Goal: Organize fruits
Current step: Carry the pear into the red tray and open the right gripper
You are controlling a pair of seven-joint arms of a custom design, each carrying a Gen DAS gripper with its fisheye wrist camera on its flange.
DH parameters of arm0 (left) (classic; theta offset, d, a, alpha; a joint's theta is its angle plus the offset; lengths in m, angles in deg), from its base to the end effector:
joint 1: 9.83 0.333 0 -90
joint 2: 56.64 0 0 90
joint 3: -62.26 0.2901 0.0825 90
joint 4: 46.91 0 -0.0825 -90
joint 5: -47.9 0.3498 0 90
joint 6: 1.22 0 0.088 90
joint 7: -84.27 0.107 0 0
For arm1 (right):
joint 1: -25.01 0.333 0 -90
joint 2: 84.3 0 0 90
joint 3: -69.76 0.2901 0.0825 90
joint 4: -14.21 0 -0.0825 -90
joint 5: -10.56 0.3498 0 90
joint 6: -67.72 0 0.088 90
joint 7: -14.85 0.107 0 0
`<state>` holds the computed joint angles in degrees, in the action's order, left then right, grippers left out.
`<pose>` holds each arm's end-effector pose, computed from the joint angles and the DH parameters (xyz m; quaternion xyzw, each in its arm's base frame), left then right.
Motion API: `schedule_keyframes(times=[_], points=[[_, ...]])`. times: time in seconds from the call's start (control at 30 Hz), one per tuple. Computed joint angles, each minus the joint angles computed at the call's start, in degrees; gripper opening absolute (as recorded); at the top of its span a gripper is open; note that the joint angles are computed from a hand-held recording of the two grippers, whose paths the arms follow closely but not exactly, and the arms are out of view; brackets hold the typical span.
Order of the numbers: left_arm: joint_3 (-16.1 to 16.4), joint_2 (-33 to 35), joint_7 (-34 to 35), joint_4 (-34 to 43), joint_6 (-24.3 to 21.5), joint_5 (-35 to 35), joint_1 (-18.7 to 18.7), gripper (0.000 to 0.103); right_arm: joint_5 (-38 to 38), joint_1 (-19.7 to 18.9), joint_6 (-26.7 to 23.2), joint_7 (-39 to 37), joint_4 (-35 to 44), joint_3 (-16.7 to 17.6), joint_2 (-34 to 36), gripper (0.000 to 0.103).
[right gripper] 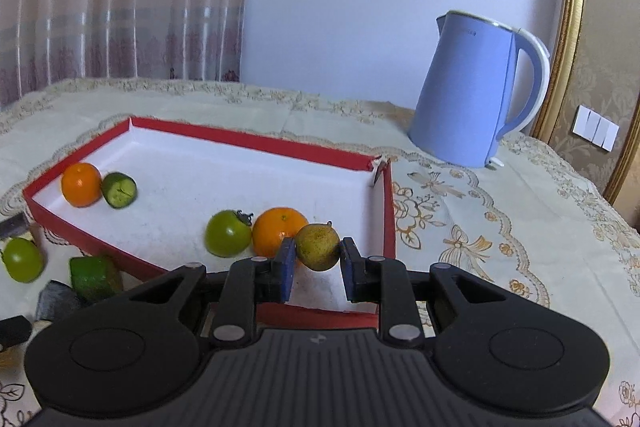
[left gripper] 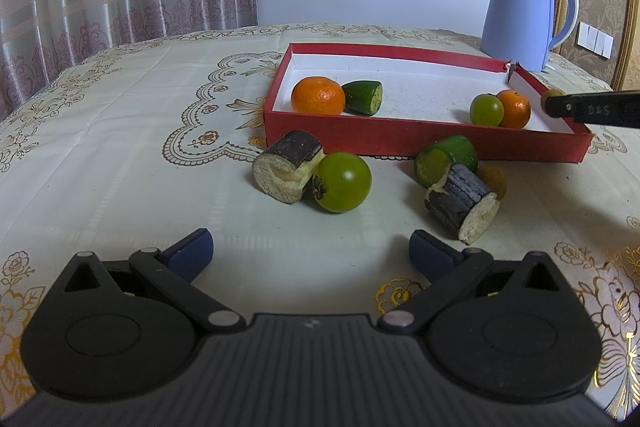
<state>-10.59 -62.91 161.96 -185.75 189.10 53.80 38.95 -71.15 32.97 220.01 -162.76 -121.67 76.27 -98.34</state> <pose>0.4574 -0.2266 0.4308 -0.5060 0.7363 -0.3694 0.2556 0.4458 0.1455 0.4504 -0.5543 0.6700 -0.4227 0.2554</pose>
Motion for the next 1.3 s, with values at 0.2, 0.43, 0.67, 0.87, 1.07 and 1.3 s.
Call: schedule_keyframes(times=[0.2,0.43,0.67,0.87,1.07,1.3], points=[[-0.27,-0.03,-0.10,0.02,0.00,0.06,0.26,0.103,6.03,0.13,-0.03,-5.00,2.22,-0.78,3.49,0.023],[-0.40,-0.04,-0.11,0.02,0.01,0.06,0.39,0.103,8.56,0.52,-1.44,-7.50,4.56,-1.42,6.15,0.023],[-0.44,-0.04,-0.16,0.01,0.03,0.13,0.45,0.103,9.81,0.10,0.73,-8.10,3.96,-2.11,5.63,0.024],[-0.55,-0.07,-0.14,0.01,0.03,0.08,0.54,0.103,8.59,-0.38,0.57,-6.60,1.61,-0.90,2.13,0.065],[-0.60,-0.06,-0.14,0.00,0.05,0.08,0.59,0.103,0.15,-0.10,-2.38,0.25,-3.56,2.05,-4.91,0.083],[-0.69,-0.08,-0.17,0.00,0.06,0.10,0.68,0.103,-7.71,1.01,5.25,5.77,-11.15,1.61,-10.95,0.083]])
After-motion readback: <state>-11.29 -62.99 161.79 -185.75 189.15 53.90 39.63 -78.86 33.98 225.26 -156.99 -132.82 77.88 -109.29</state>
